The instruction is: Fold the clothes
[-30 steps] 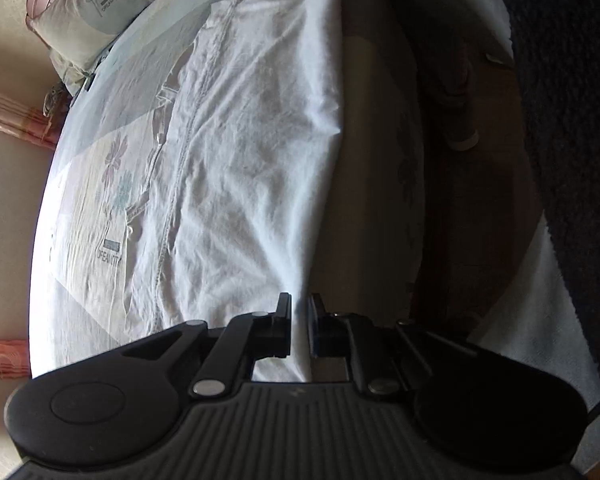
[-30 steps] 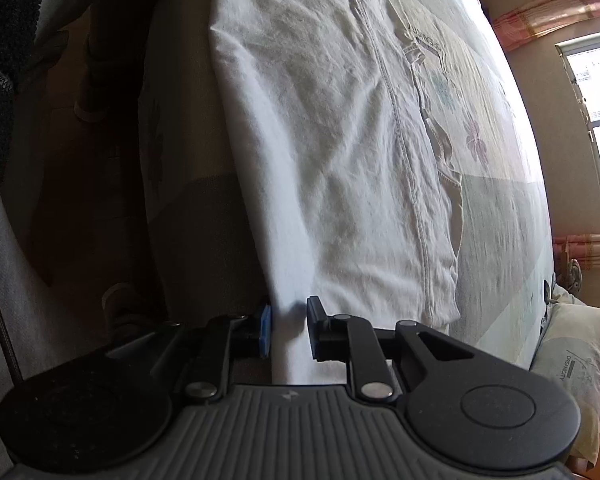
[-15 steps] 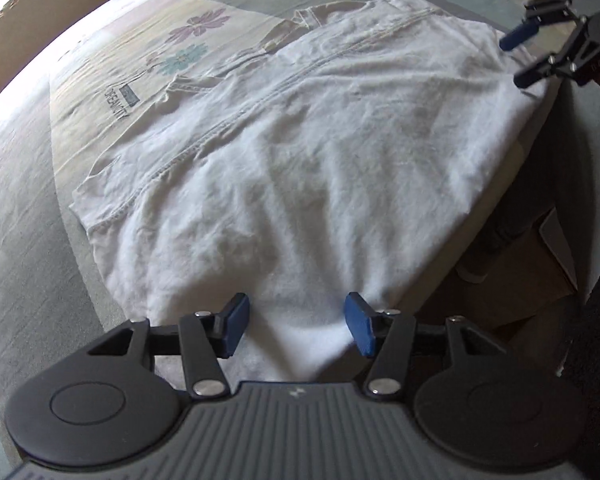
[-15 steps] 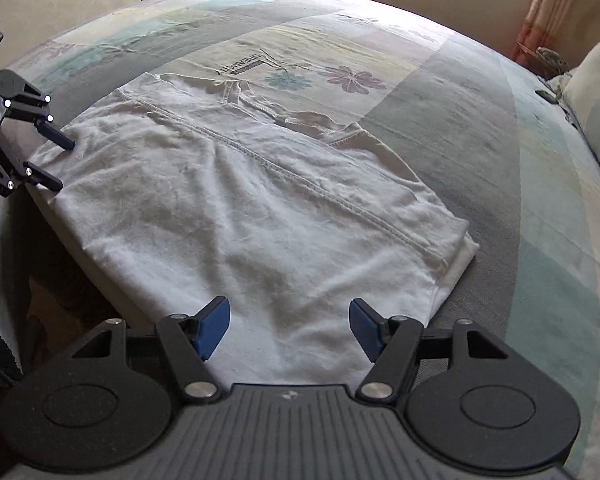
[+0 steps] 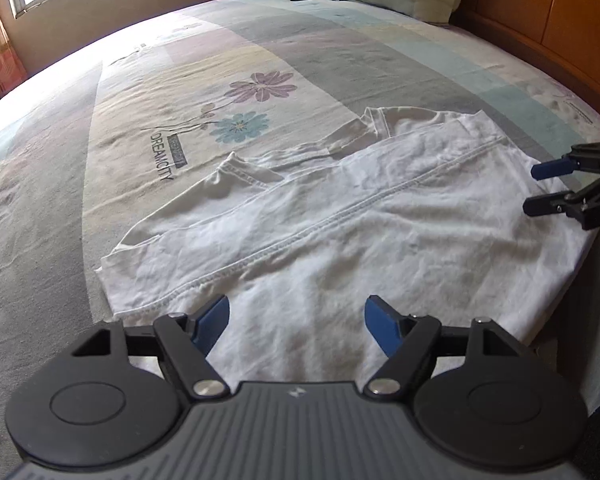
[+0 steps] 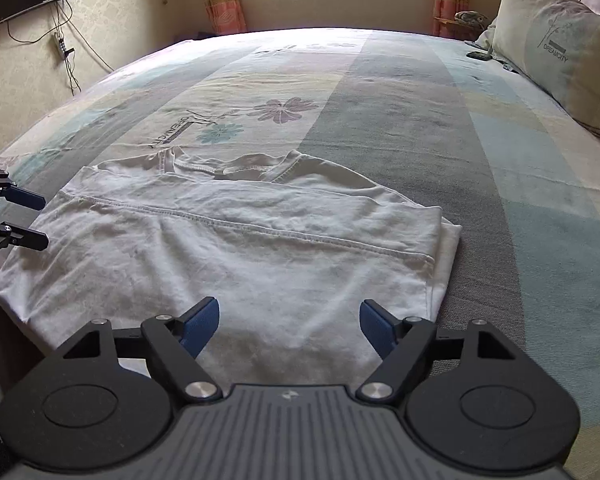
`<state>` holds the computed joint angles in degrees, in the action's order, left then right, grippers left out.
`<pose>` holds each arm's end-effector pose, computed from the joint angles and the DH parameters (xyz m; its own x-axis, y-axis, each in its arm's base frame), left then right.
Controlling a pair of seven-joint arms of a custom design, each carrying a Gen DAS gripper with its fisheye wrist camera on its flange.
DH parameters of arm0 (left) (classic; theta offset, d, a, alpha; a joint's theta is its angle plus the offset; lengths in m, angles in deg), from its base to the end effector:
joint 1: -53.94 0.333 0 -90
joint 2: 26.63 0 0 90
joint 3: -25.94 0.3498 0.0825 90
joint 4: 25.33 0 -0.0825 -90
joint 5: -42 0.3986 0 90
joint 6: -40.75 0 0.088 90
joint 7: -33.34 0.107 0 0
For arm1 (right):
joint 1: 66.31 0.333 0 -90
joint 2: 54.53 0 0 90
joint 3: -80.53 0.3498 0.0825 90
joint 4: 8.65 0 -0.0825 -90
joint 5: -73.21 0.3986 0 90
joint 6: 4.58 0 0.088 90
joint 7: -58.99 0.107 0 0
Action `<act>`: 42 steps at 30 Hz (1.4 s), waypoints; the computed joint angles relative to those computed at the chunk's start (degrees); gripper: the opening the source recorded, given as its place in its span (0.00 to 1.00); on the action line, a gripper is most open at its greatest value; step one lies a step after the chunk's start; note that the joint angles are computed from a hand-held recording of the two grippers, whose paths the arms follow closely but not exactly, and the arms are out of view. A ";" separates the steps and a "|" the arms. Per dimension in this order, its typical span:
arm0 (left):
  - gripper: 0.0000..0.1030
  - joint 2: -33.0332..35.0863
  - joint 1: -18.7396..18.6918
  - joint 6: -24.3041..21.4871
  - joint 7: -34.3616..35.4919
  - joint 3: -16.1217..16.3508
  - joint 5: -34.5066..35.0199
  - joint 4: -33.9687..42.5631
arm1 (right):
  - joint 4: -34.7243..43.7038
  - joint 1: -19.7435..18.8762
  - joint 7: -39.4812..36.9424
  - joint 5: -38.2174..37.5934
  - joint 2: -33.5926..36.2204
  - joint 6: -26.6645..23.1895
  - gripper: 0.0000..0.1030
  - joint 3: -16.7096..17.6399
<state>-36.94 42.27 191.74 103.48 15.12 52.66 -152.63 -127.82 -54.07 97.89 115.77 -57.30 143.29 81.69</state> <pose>0.4992 -0.2176 0.5427 -0.1866 -0.9824 -0.0032 -0.8051 0.1548 -0.5726 0.5748 0.1249 0.5336 0.5974 -0.7915 -0.1288 -0.6385 -0.3723 -0.6736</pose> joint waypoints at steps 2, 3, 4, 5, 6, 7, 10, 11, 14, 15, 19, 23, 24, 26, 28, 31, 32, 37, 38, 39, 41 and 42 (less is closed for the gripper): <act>0.73 2.33 -0.16 1.03 -1.34 0.15 -2.22 0.51 | -0.97 0.33 -0.35 1.37 0.86 1.98 0.83 0.32; 0.73 3.06 -0.01 1.62 -2.56 0.03 -2.47 0.33 | -1.46 0.48 -0.96 2.49 1.29 2.99 0.91 0.47; 0.76 3.35 0.14 3.05 -3.66 -0.07 -2.37 -0.26 | -1.91 0.55 -3.18 5.02 1.33 3.07 1.00 0.44; 0.83 3.65 0.29 4.49 -4.80 -0.16 -2.22 -0.84 | -2.56 0.61 -5.48 7.37 1.10 3.59 1.00 0.46; 0.85 3.87 0.43 5.29 -6.14 -0.28 -2.02 -1.08 | -2.88 0.66 -6.40 7.98 0.98 4.06 1.00 0.51; 0.86 3.92 0.56 5.12 -7.71 -0.43 -1.79 -0.84 | -2.99 0.69 -6.77 7.94 0.94 4.32 1.00 0.55; 0.86 3.85 0.85 4.47 -12.57 -0.82 -0.88 -0.22 | -3.35 0.82 -7.91 7.87 0.81 5.13 1.00 0.64; 0.86 3.72 0.87 4.30 -13.90 -0.91 -0.58 -0.12 | -2.60 0.62 -6.25 7.00 1.08 3.97 1.00 0.48; 0.86 3.41 0.53 4.21 -15.56 -1.02 -0.03 0.02 | 1.76 -0.90 -2.01 7.77 2.78 -3.22 1.00 -0.67; 0.86 3.40 0.34 4.07 -15.51 -1.05 0.06 0.13 | 3.44 -1.67 -1.23 8.99 3.52 -6.03 1.00 -1.07; 0.86 3.93 -0.15 2.86 -16.10 -1.58 1.89 1.37 | 7.89 -5.36 -1.23 16.26 6.01 -12.13 1.00 -2.41; 0.86 4.96 -0.80 3.63 -15.98 -1.84 2.73 2.70 | 14.36 -9.57 1.87 19.56 11.46 -19.86 0.98 -2.83; 0.86 5.24 -0.94 3.88 -15.93 -1.89 2.87 3.02 | 15.98 -10.34 2.75 19.23 12.85 -21.00 0.95 -2.62; 0.86 5.75 -1.13 4.04 -16.27 -2.10 3.70 3.64 | 18.91 -11.72 4.59 18.70 15.42 -23.14 0.83 -2.00; 0.86 6.37 -1.32 3.32 -16.55 -2.29 4.60 4.52 | 21.38 -13.09 5.51 19.20 17.59 -25.34 0.70 -1.16; 0.86 6.97 -1.56 1.86 -17.00 -2.45 5.94 5.45 | 23.94 -13.87 6.07 18.27 19.45 -25.90 0.65 -0.06; 0.86 7.07 -1.61 1.32 -17.18 -2.48 6.36 5.65 | 24.53 -13.94 6.17 17.63 19.85 -25.82 0.65 0.21; 0.86 7.02 -1.84 -0.11 -17.35 -2.42 7.13 5.92 | 25.16 -15.70 4.32 20.67 19.93 -25.07 0.59 1.38; 0.86 7.06 -1.86 -0.25 -17.37 -2.41 7.16 5.97 | 25.31 -16.07 4.29 21.60 20.04 -25.42 0.59 1.44; 0.86 7.18 -1.85 -0.42 -17.63 -2.43 7.48 6.11 | 25.61 -16.03 4.76 21.28 20.30 -25.45 0.59 1.35; 0.86 7.28 -1.85 -0.45 -18.88 -2.57 8.76 6.23 | 26.36 -15.76 6.02 19.68 21.04 -25.50 0.59 1.21; 0.86 7.24 -1.87 -0.35 -19.47 -2.63 9.29 6.19 | 26.90 -15.76 6.85 18.98 21.68 -26.07 0.59 1.24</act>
<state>-29.70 40.40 191.39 84.01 12.49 61.96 -146.44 -100.93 -69.83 104.74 134.75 -35.62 117.22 82.92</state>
